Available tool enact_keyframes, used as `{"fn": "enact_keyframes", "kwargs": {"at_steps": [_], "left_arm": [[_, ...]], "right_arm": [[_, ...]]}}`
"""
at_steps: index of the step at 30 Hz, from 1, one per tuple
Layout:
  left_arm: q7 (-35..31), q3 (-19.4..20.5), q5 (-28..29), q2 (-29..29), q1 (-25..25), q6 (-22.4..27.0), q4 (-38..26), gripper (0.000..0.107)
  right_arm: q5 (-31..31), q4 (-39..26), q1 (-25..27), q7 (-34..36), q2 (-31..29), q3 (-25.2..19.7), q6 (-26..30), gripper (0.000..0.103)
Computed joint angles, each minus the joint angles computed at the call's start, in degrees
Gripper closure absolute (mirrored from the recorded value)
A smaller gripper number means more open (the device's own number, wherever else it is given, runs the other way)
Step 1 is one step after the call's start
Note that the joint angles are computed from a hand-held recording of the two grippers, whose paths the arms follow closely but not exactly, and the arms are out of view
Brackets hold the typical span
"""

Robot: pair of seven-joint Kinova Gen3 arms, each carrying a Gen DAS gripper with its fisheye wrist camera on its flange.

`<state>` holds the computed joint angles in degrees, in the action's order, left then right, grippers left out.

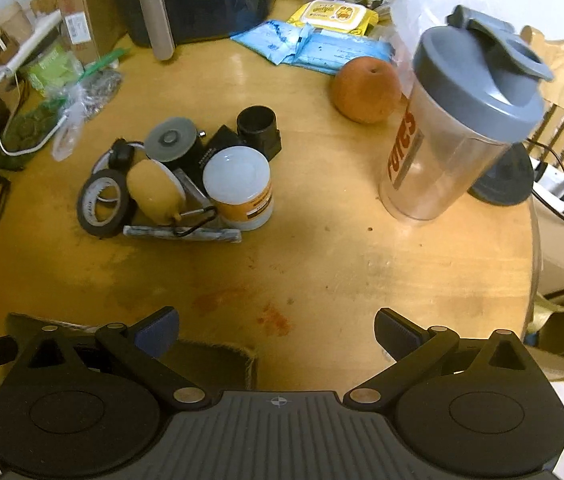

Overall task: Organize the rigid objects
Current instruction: 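Lower the right gripper onto the white-lidded jar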

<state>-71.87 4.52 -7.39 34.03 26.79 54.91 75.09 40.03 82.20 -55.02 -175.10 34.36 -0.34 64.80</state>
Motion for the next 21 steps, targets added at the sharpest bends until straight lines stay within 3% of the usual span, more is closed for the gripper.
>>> {"fn": "enact_keyframes", "kwargs": {"at_steps": [3, 5, 10, 21], "left_arm": [[-1.84, 1.22, 2.13, 0.14, -1.82, 0.11, 0.14, 0.005], [-2.67, 1.53, 3.40, 0.47, -2.66, 1.00, -0.28, 0.005], [-3.95, 0.87, 2.68, 1.62, -1.93, 4.05, -1.97, 0.005], [-6.83, 1.76, 5.50, 1.24, -4.13, 2.31, -1.19, 0.005]], "right_arm": [[3.93, 1.92, -1.72, -1.54, 0.62, 2.18, -1.94, 0.000], [4.55, 0.62, -0.10, 0.28, 1.77, 1.08, -1.03, 0.000], [6.13, 2.14, 1.81, -0.45, 1.06, 2.06, -6.60, 0.000], [8.64, -0.82, 2.83, 1.33, 3.87, 4.33, -11.47, 0.000]]}}
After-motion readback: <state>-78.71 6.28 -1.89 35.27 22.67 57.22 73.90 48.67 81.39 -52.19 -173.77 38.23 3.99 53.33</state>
